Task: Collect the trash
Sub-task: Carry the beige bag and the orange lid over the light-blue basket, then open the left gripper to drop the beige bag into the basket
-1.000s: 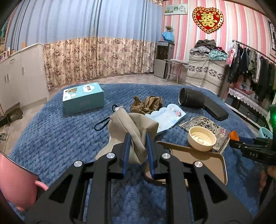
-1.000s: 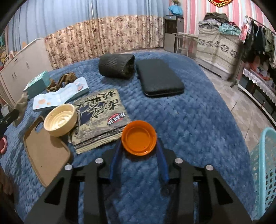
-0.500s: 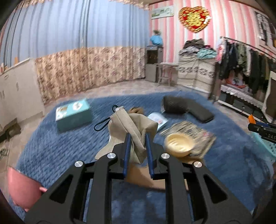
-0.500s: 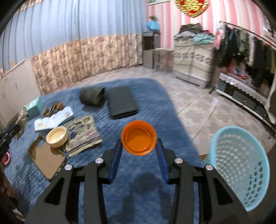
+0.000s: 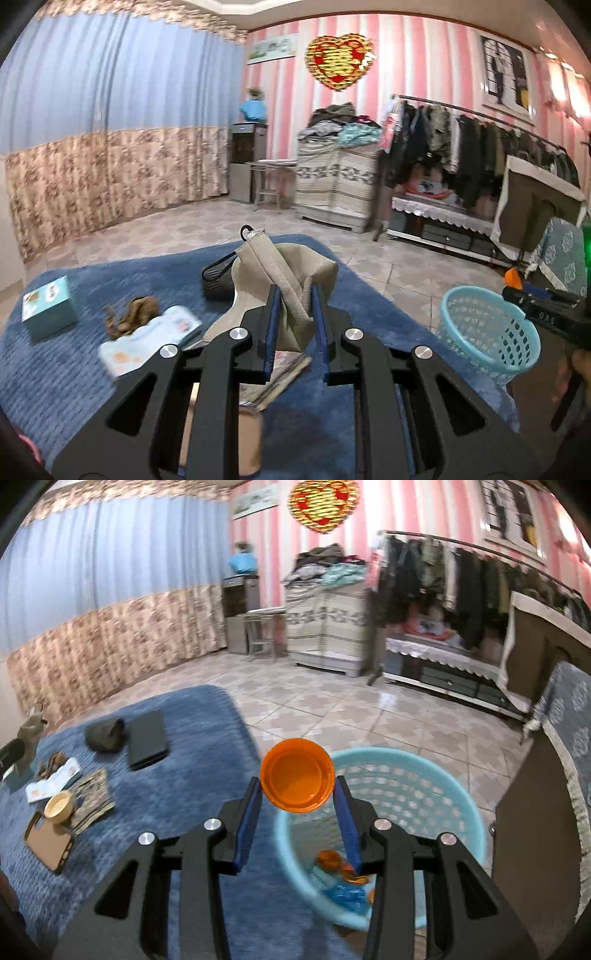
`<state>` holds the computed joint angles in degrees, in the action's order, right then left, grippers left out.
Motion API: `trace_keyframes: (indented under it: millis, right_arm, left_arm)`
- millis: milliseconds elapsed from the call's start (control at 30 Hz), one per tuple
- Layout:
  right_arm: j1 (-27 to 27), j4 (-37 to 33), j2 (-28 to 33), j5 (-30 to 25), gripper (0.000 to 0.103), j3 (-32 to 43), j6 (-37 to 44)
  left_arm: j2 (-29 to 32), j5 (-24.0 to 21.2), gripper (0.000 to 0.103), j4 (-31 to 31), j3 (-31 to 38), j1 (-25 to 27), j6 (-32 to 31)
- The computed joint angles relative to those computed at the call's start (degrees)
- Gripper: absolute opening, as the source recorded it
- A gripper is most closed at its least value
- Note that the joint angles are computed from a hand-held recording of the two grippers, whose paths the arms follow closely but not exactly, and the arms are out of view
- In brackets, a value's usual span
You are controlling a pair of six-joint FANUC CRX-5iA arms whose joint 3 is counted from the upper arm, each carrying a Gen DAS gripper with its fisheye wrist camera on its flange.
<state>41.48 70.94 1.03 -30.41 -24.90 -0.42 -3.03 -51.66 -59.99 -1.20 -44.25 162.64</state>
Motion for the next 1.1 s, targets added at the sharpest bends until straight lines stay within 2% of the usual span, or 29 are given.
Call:
trace_keyframes:
  millis: [333, 600, 867, 1100]
  right_arm:
    - [-5.95, -0.94, -2.17, 0.07, 0.04, -2.63, -2.2]
    - [-8.09, -0.79, -1.97, -0.02, 0.04, -3.34, -3.17]
    - [-10.2, -1.56, -1.96, -0.05, 0.04, -4.29, -4.19]
    - [-11.97, -3.22, -1.12, 1.16, 0.04, -3.96, -4.02]
  left_arm:
    - [9.31, 8.07, 0.016, 3.97, 8.61, 0.63, -6.75]
    - [16.22, 15.07, 0.016, 8.64, 14.19, 0.23, -13.38]
    - [22.17, 19.32, 0.016, 16.21, 18.91, 0.84, -22.69]
    - [25.76, 23.48, 0.016, 25.93, 20.3, 2.43, -32.43]
